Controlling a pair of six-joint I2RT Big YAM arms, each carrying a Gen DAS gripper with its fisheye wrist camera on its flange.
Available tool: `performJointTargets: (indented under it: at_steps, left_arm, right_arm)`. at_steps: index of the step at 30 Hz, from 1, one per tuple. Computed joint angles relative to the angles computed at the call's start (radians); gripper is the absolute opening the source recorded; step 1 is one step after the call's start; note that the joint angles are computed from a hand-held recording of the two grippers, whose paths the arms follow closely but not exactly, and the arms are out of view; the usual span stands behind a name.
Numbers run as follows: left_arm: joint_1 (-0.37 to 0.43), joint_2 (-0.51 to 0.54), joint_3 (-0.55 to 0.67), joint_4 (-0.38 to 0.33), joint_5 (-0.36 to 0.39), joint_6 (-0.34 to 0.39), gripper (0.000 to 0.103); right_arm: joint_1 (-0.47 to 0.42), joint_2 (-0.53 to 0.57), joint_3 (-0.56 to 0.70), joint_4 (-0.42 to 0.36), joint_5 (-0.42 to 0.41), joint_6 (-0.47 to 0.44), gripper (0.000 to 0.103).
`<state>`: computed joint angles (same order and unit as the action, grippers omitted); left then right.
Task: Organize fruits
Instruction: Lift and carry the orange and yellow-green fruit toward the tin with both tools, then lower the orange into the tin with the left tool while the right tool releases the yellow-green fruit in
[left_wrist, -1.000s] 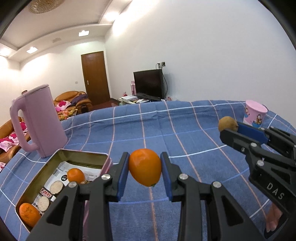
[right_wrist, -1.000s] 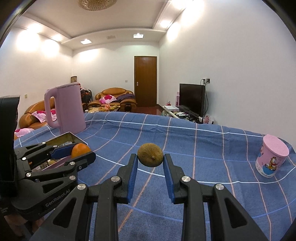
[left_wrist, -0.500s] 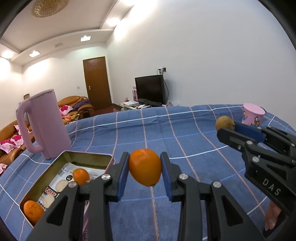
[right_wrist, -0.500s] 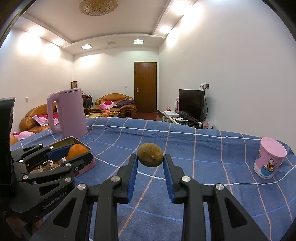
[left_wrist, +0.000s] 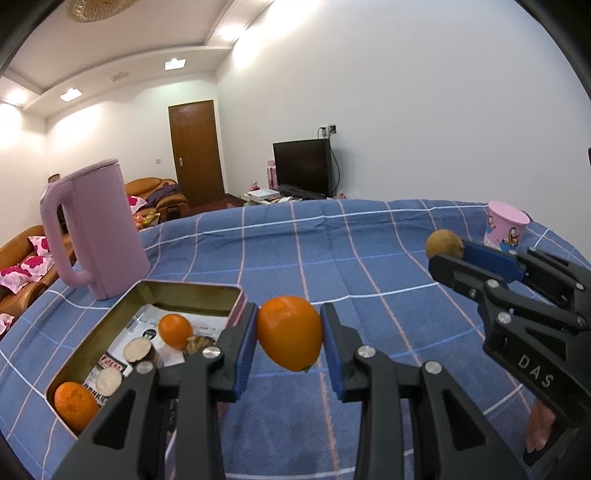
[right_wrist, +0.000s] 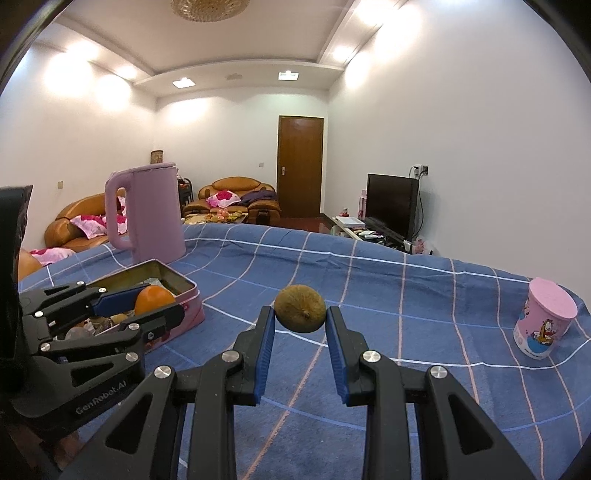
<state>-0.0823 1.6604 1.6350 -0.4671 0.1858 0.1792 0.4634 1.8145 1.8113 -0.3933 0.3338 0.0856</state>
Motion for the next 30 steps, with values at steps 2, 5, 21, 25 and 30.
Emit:
performJointTargets:
  at_steps: [2,5,21,25,30]
  left_arm:
    - [0.008,-0.003,0.001,-0.011,0.000,0.000,0.036]
    - [0.022,-0.009,0.004,-0.022,0.009,-0.003,0.036]
    - [0.105,0.027,0.104,-0.122,-0.028,-0.010,0.036]
    - [0.129,0.045,0.131,-0.148,-0.039,-0.006,0.036]
    - [0.152,0.065,0.158,-0.176,-0.056,-0.001,0.036]
  right_arm:
    - [0.005,0.007,0.014,-0.013,-0.002,-0.005,0.030]
    - [0.013,0.023,0.047,-0.032,-0.016,-0.010,0.030]
    - [0.052,0.181,0.347,-0.172,-0.124,-0.037,0.030]
    - [0.059,0.240,0.453,-0.231,-0.150,-0.039,0.030]
    - [0.067,0.324,0.598,-0.322,-0.182,-0.027,0.030]
